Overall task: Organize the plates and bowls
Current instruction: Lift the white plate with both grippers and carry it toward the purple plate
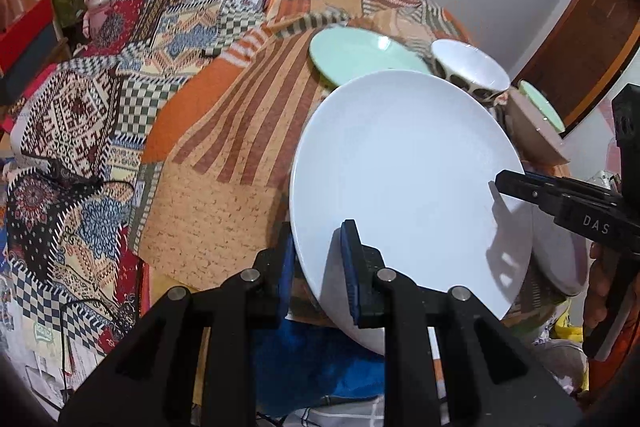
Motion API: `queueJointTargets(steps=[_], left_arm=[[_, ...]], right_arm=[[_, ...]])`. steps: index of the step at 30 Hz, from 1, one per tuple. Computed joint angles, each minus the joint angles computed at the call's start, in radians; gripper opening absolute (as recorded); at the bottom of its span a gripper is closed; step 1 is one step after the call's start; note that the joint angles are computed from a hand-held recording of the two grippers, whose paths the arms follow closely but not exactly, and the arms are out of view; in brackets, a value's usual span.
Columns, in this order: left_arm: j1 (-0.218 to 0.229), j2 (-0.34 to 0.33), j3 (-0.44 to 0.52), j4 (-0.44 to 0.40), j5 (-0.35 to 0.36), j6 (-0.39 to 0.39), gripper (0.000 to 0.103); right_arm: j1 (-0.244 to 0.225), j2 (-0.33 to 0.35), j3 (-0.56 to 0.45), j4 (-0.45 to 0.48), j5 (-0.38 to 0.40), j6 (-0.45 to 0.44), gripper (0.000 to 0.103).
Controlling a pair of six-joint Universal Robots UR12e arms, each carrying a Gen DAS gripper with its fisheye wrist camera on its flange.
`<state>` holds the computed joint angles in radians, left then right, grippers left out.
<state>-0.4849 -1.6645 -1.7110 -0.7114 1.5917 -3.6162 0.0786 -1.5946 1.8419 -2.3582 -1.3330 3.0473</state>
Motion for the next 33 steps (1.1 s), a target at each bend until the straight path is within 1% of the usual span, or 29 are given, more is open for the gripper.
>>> queueJointTargets(steps=[5, 11, 16, 29, 33], left_arm=[[-0.012, 0.002, 0.014, 0.025, 0.007, 0.007, 0.022], [-0.039, -0.005, 0.046, 0.047, 0.025, 0.03, 0.022], [-0.057, -0.014, 0.07, 0.058, 0.018, 0.04, 0.022], [-0.116, -0.067, 0.152, 0.02, 0.011, 0.088, 0.022], [-0.133, -0.087, 0.178, 0.002, 0.007, 0.104, 0.022]], right_arm=[[-0.019, -0.028, 0.016, -0.034, 0.018, 0.01, 0.025], [-0.046, -0.067, 0.041, -0.07, 0.032, 0.021, 0.025], [-0.075, -0.1, 0.063, -0.094, 0.047, 0.029, 0.025], [-0.163, -0.167, 0.119, -0.107, 0.081, 0.069, 0.025], [-0.188, -0.189, 0.139, -0.092, 0.087, 0.068, 0.025]])
